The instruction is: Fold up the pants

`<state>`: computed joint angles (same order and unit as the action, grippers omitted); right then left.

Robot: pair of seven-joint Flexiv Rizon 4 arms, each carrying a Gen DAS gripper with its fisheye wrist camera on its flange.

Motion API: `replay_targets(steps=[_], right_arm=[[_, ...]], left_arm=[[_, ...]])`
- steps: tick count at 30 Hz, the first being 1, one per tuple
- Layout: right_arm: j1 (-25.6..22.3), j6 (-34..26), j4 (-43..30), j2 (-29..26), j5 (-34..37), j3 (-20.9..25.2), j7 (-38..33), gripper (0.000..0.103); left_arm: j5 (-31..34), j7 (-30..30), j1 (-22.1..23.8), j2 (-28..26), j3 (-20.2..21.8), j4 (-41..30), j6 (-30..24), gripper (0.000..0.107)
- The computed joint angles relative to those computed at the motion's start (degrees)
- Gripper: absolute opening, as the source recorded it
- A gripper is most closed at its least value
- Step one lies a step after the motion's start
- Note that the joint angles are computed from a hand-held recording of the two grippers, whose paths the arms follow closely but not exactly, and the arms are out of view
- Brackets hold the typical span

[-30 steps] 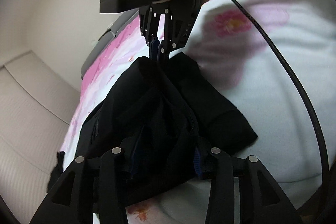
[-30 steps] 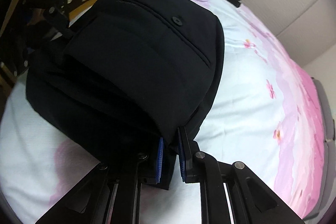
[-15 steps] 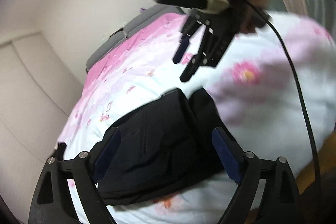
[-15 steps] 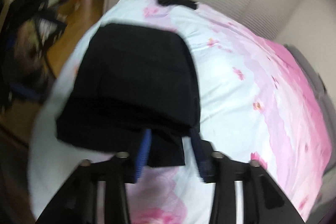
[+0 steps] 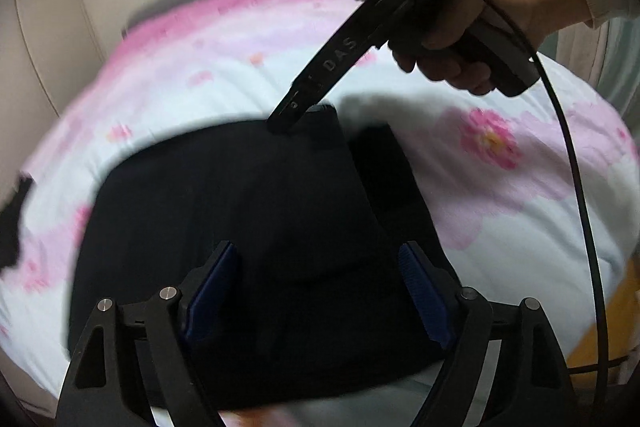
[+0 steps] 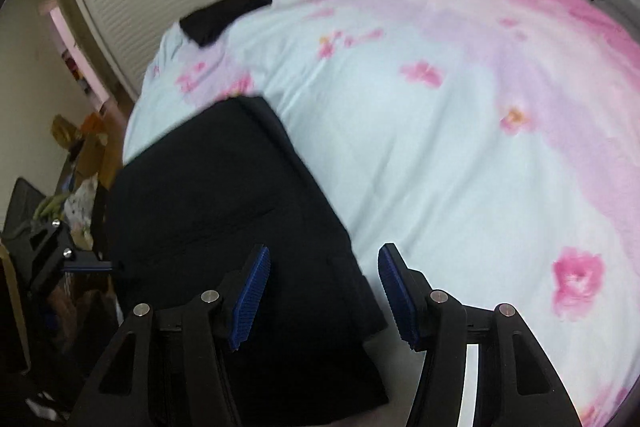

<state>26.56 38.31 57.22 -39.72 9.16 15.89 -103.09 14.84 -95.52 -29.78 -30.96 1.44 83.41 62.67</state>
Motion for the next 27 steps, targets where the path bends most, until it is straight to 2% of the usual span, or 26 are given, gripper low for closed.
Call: replay_targets(steps=[3, 8, 9, 13, 16, 18, 20, 23, 24, 25, 27], right_arm=[[1.05, -1.52, 3.02, 0.95, -2.64, -1.04, -0.80, 0.057], [0.67, -3.09, 6.53, 2.22, -3.70, -1.29, 0.48, 0.062], [0.70, -3.15, 7.28, 2.58, -3.96, -1.40, 0.88, 0.063], [-0.19, 1.06, 10.74, 5.07, -2.38, -1.38, 4.97, 0.063], [-1.77, 7.25, 17.30, 10.03, 1.39, -1.16, 13.55, 0.065], [-2.94, 11.87, 22.66, 13.79, 4.82, -0.62, 20.13, 0.073], [-2.54, 18.71, 29.39, 17.67, 6.61, -0.73, 27.98, 0.074], [0.53, 28.53, 37.46, 21.18, 5.05, -2.16, 43.27, 0.076], [2.49, 32.48, 40.14, 21.88, 3.22, -3.39, 49.81, 0.076], [3.45, 34.57, 41.88, 22.26, 1.66, -4.06, 53.74, 0.077], [7.64, 39.09, 45.95, 22.63, -3.39, -7.48, 65.87, 0.078]], left_arm=[[-3.87, -0.42, 1.33, 0.18, -1.87, 2.90, -1.54, 0.082], [-3.37, -3.65, 0.19, 0.32, -0.85, 3.93, -2.03, 0.081], [-3.48, -3.77, 0.24, 0.47, -1.02, 3.67, -2.38, 0.078], [-6.27, -3.98, 1.75, 3.39, -2.65, 4.47, -2.91, 0.075], [-8.57, -2.91, 3.74, 6.87, -3.72, 5.47, -2.90, 0.078], [-7.51, -2.13, 4.75, 9.22, -2.90, 5.97, -2.47, 0.088], [-6.30, -1.20, 6.08, 10.50, -2.14, 6.06, -2.24, 0.096], [-5.19, -0.50, 8.58, 10.92, -0.96, 5.40, -3.68, 0.098], [-4.82, -0.78, 9.20, 10.65, -0.60, 4.95, -4.22, 0.098], [-4.74, -0.96, 9.96, 10.32, -0.33, 4.48, -4.77, 0.098], [-6.10, -1.02, 12.13, 9.36, -0.23, 3.88, -5.44, 0.098]])
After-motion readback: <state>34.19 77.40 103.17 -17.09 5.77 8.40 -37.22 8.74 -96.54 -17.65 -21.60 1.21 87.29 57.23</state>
